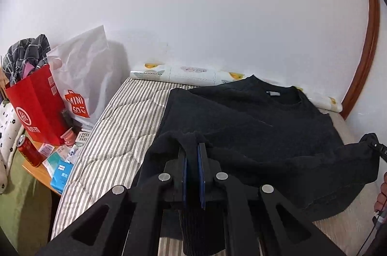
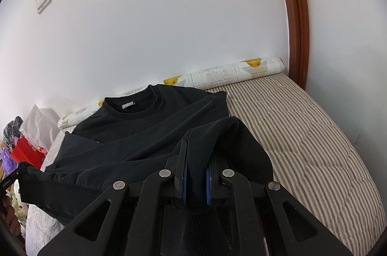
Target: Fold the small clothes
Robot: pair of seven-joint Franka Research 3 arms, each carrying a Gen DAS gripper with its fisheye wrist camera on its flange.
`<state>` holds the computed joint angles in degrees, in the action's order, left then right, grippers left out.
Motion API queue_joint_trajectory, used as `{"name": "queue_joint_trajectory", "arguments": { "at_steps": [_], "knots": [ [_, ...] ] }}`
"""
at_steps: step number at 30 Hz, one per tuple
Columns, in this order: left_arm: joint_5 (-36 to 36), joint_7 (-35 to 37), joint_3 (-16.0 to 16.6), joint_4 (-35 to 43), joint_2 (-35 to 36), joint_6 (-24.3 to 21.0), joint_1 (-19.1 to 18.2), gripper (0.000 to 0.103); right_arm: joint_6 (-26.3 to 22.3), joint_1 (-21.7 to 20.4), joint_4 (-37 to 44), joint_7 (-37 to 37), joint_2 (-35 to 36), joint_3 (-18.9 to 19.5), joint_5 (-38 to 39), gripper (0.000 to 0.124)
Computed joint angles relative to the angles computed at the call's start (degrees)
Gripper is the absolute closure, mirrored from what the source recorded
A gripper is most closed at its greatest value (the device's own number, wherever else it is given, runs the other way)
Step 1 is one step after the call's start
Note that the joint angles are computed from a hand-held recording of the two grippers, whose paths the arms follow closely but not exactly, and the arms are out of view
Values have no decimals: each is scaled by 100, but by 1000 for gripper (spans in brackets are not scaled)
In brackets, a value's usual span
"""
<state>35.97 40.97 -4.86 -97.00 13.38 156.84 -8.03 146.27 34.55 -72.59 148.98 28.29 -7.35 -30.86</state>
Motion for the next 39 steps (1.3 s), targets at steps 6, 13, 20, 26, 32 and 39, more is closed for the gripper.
{"name": "queue_joint_trajectory", "arguments": {
  "at_steps": [6, 13, 20, 26, 32, 39],
  "knots": [
    [89, -67, 59, 421, 408, -450, -101, 94, -356, -83, 726, -371, 601, 35, 338, 112],
    [-311, 237, 7, 600, 573, -608, -39, 91, -861, -190, 1383, -843, 1083, 62, 885, 102],
    [-462, 486, -35, 269, 288, -545, -10, 83, -158, 10, -29, -754, 75, -52, 648, 76],
    [-548, 394, -82, -748, -349, 72, 142, 57, -464, 154, -1039, -333, -717, 50, -249, 72],
    [-1668, 1026, -313, -1761, -863, 522, 420, 52, -564, -219, -1921, 143, -1200, 445, -206, 72],
    [-3103, 2144, -462, -2238, -978, 869, 539, 51, -247, -462, -2270, 358, -1297, 720, 71, 72]
  ]
}}
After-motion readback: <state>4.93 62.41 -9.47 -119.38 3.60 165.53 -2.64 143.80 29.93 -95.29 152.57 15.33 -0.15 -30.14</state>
